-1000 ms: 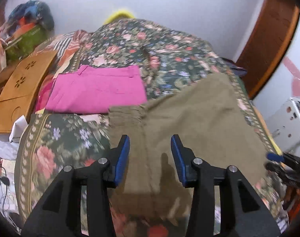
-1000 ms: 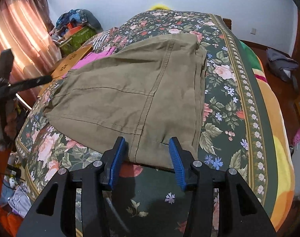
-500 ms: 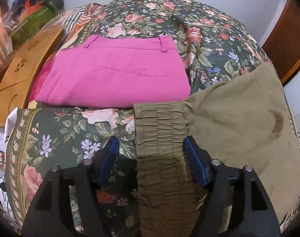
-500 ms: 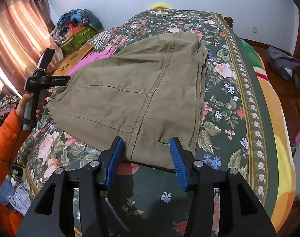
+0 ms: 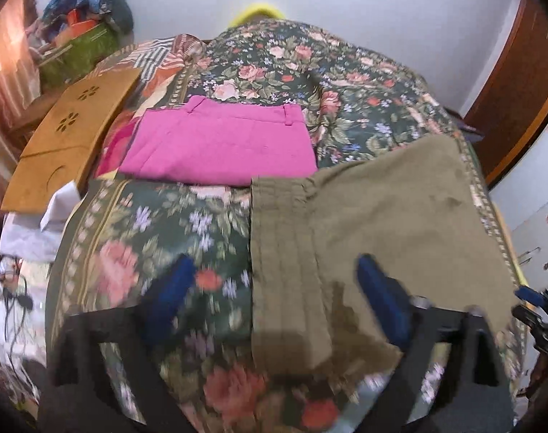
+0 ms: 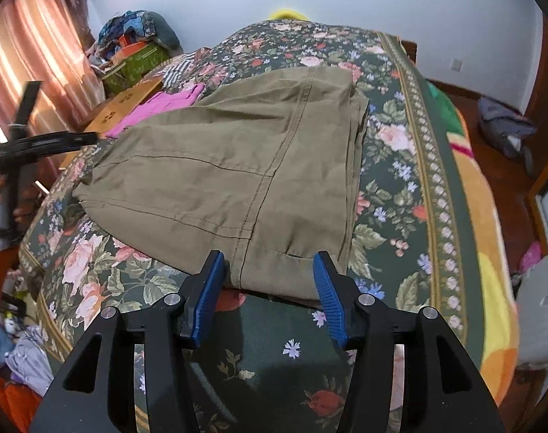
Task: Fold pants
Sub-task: 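Move the left gripper to the elastic waistband and grasp it, then lift the waistband with the left gripper and fold it over the pants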
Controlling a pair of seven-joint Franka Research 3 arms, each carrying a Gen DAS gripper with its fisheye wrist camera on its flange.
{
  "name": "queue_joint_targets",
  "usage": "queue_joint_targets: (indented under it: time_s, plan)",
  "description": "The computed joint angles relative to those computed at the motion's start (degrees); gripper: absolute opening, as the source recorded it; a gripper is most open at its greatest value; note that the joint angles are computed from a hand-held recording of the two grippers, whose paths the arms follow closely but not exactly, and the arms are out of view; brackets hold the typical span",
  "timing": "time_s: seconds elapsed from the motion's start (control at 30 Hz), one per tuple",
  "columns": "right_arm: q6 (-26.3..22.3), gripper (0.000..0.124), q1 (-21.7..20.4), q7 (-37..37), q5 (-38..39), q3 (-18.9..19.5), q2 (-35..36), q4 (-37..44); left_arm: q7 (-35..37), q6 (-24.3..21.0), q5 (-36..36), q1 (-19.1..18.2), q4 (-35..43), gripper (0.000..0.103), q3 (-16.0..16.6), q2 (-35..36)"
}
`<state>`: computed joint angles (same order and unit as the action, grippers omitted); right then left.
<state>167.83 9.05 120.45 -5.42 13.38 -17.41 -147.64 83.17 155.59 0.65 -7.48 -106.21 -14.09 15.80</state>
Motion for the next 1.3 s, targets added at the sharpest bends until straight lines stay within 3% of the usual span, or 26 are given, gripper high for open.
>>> queue_joint_targets:
  time_s: [0.07,0.2,0.27,0.4,0.6,0.73,0.87,1.07,1.3]
  plan:
    - [-0.2,0.047,-0.6,0.7,-1.1,0.8,-0.1,0.6,2.8,1.9,-3.6,1.4,-3.8,0.102,-1.7,-2.8]
    - [2.9,0.047,-1.2,1.4,-2.6,2.1,0.3,2.1,6.3,0.6,-12.6,1.9,-8.3,0.102,-3.3,-6.1]
    - [4.4,0.047,-2.2,1.8,-4.4,3.5,1.2,3.3,11.9,-2.1,-23.7,3.3,-9.3,0.102,-5.1,-6.4]
    - [4.2,0.047,-5.0,4.4,-10.1,6.5,4.4,6.4,19.2,-9.4,-38.2,3.8,-8.4,0.102,-5.3,-4.5]
    - [0.0,0.048,-0.7,4.7,-11.4,2.2,8.2,8.1,21.3,-7.4,-41.3,1.6,-8.4,0.102,-4.4,-3.1]
    - [0.1,0.051,2.6,1.9,-9.0,-1.1,8.1,7.6,25.8,-7.5,-49.7,3.3,-6.1,0.102,-5.7,-0.9]
    - [-0.7,0.052,2.9,2.0,-10.8,-1.5,8.1,7.8,30.6,-8.3,-58.4,4.9,-4.4,0.102,-6.4,0.7]
    - [0.4,0.055,3.8,1.1,-8.4,-2.6,8.2,7.1,23.7,-6.5,-52.2,2.8,-0.2,0.102,-4.8,4.9]
    - [1.4,0.057,4.0,0.3,-6.8,-2.9,8.2,6.6,10.1,-3.4,-36.9,0.1,4.9,0.099,-3.7,9.7]
